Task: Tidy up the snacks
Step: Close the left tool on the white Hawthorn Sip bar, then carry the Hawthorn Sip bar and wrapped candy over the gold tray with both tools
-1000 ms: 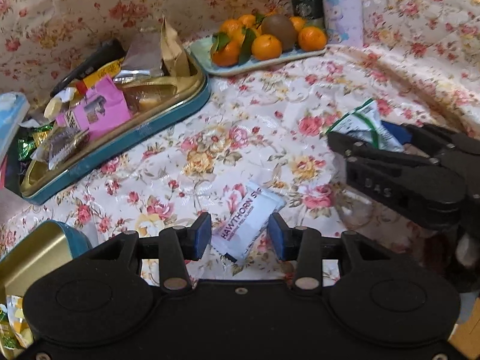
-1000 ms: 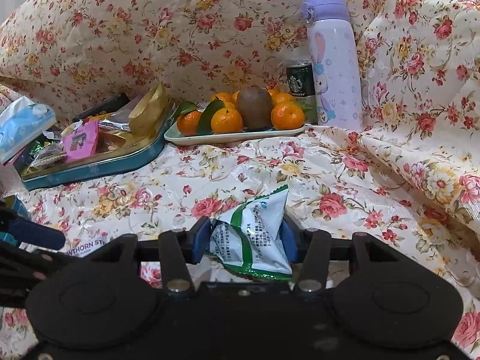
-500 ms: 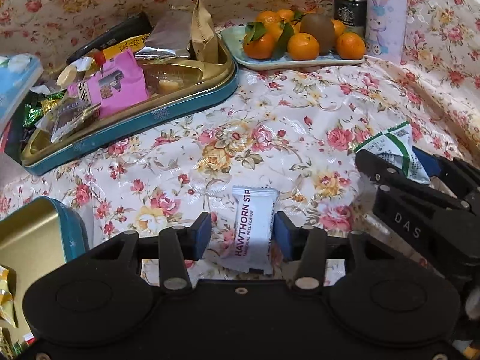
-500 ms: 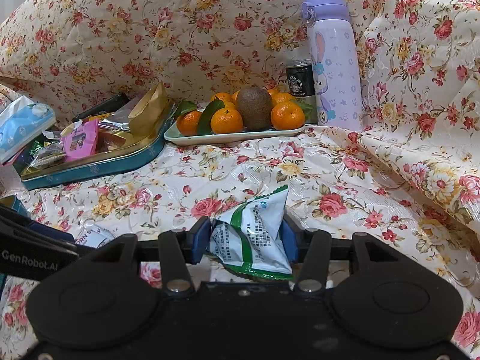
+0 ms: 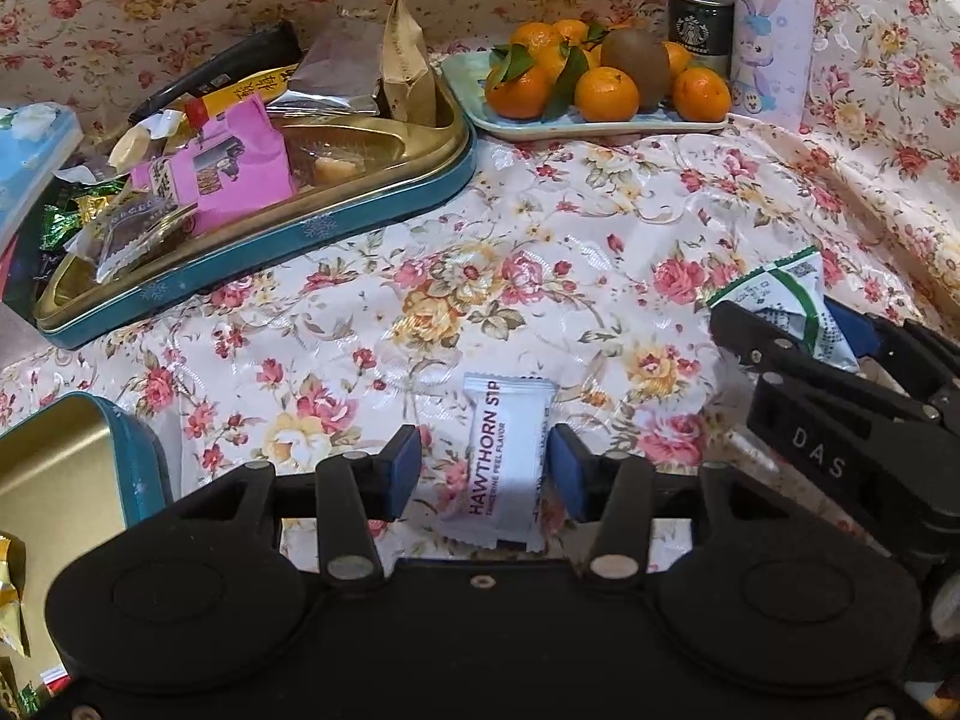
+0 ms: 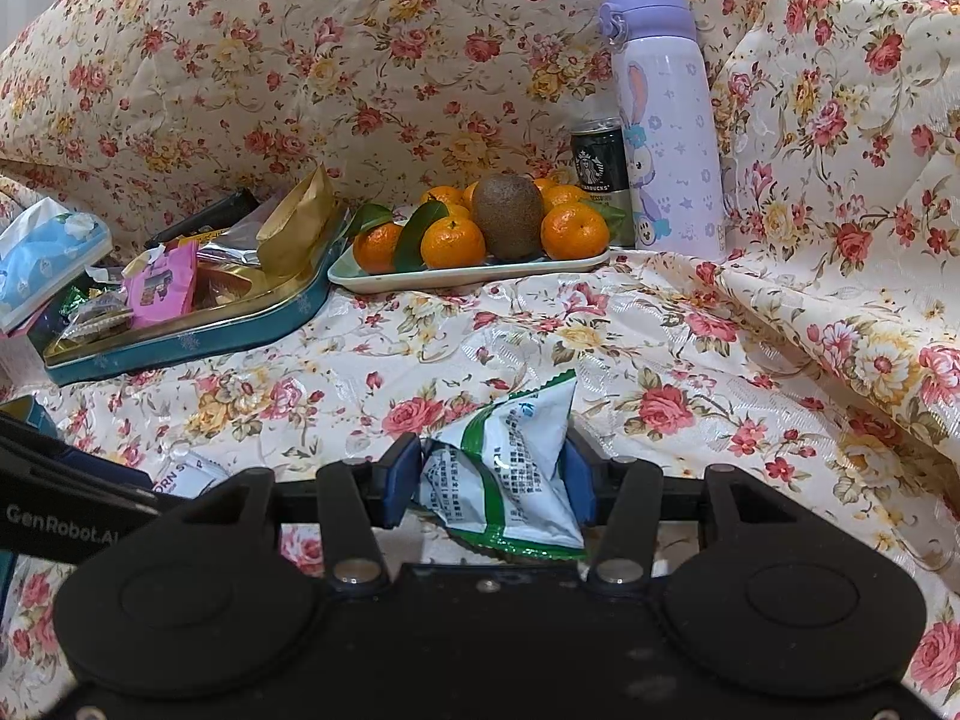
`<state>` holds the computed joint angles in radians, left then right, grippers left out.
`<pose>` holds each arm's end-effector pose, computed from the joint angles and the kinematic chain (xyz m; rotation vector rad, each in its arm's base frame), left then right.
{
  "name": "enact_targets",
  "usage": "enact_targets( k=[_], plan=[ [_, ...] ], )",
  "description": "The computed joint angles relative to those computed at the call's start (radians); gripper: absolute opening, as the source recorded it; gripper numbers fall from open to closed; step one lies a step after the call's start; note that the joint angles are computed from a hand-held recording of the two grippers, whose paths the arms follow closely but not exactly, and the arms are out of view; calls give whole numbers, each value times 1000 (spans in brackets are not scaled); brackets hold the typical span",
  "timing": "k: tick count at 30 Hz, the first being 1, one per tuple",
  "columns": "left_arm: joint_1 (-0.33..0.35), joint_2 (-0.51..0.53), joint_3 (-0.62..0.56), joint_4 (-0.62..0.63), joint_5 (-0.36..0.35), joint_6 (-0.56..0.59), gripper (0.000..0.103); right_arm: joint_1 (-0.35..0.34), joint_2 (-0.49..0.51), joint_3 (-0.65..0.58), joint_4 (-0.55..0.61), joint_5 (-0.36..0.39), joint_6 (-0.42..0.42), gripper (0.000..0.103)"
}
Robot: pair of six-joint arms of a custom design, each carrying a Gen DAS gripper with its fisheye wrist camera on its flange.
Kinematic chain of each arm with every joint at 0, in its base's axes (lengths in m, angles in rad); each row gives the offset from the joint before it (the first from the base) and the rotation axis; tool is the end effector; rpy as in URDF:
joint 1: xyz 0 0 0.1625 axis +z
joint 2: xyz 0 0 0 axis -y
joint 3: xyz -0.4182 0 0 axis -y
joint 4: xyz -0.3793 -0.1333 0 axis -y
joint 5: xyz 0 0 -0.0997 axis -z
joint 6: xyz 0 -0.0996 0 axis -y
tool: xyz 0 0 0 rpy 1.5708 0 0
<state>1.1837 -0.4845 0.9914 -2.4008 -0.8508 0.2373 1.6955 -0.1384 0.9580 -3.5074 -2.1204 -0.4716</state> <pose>-0.1253 -0.8344 0.1338 0.5994 2.3385 -0.4595 0.1793 -0.7769 -0.0046 0.2696 -2.1674 1.2192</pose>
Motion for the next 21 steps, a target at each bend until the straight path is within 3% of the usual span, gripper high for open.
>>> enact_targets(
  k=[2, 4, 11, 21],
  plan=[
    [2, -4, -2, 14, -25, -12, 34, 0, 0, 0, 0, 1, 1, 53],
    [0, -4, -2, 18, -20, -32, 29, 0, -1, 2, -1, 1, 5, 53],
    [1, -47, 28, 72, -31, -157, 27, 9, 16, -27, 8, -29, -22, 53],
    [-10, -227, 259, -16, -53, -241, 27, 27, 53, -89, 21, -102, -88, 52]
  ],
)
